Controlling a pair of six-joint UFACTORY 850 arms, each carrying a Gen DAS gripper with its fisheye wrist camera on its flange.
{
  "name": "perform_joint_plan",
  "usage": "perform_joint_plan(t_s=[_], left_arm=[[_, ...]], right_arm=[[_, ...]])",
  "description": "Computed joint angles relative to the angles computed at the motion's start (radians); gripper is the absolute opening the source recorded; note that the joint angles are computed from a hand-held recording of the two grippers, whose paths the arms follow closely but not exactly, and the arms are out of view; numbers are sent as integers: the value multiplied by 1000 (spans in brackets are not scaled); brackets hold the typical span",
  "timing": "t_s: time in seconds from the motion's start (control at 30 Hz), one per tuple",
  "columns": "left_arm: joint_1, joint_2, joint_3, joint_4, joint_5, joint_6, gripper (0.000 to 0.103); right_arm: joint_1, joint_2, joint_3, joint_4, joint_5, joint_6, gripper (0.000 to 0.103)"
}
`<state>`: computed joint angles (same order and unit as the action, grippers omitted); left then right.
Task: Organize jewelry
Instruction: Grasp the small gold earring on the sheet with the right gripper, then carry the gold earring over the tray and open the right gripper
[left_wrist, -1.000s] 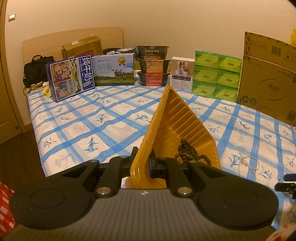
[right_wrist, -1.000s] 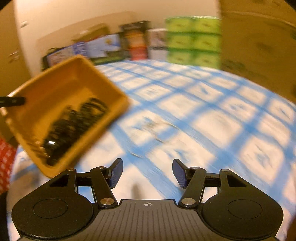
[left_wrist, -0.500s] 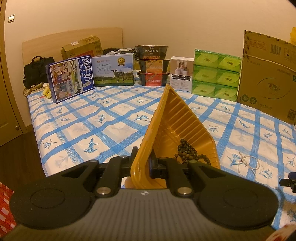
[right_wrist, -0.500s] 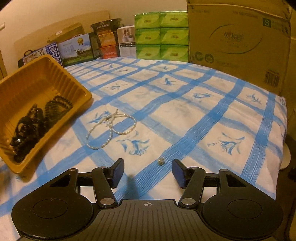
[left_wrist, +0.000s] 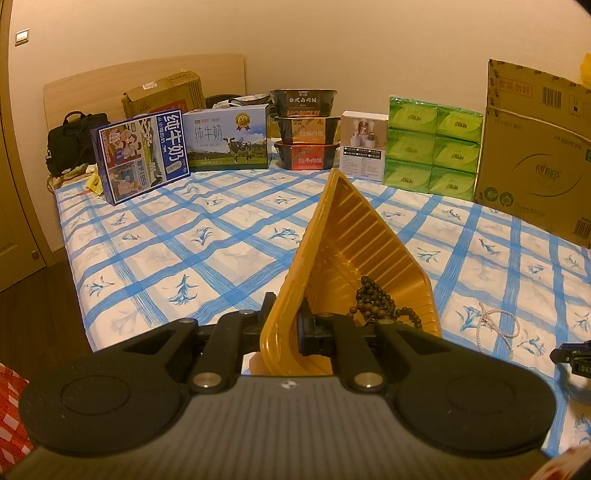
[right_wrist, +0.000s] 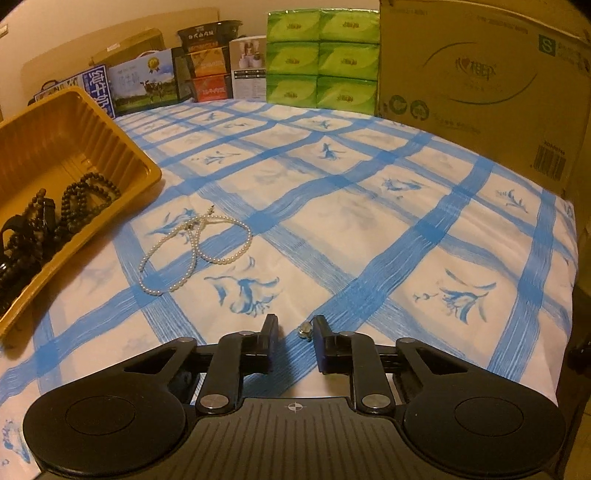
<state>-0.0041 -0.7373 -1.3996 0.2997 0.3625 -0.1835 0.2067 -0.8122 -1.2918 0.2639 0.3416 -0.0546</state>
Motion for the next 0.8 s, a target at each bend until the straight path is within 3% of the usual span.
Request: perform_joint_plan(t_s=[0.13, 0.43, 0.63, 0.8], left_arm=[[-1, 1, 1, -1, 0, 3, 9], [-2, 1, 0, -4, 0, 3, 9], [-2, 1, 1, -1, 0, 3, 9], [-2, 1, 0, 1, -1, 0, 9]], right_arm=[[8, -3, -2, 42, 6, -67, 7], [31, 25, 29, 101, 55, -197, 7], [41, 44, 26, 2, 51, -96, 7], [59, 52, -2, -197, 34, 83, 7]])
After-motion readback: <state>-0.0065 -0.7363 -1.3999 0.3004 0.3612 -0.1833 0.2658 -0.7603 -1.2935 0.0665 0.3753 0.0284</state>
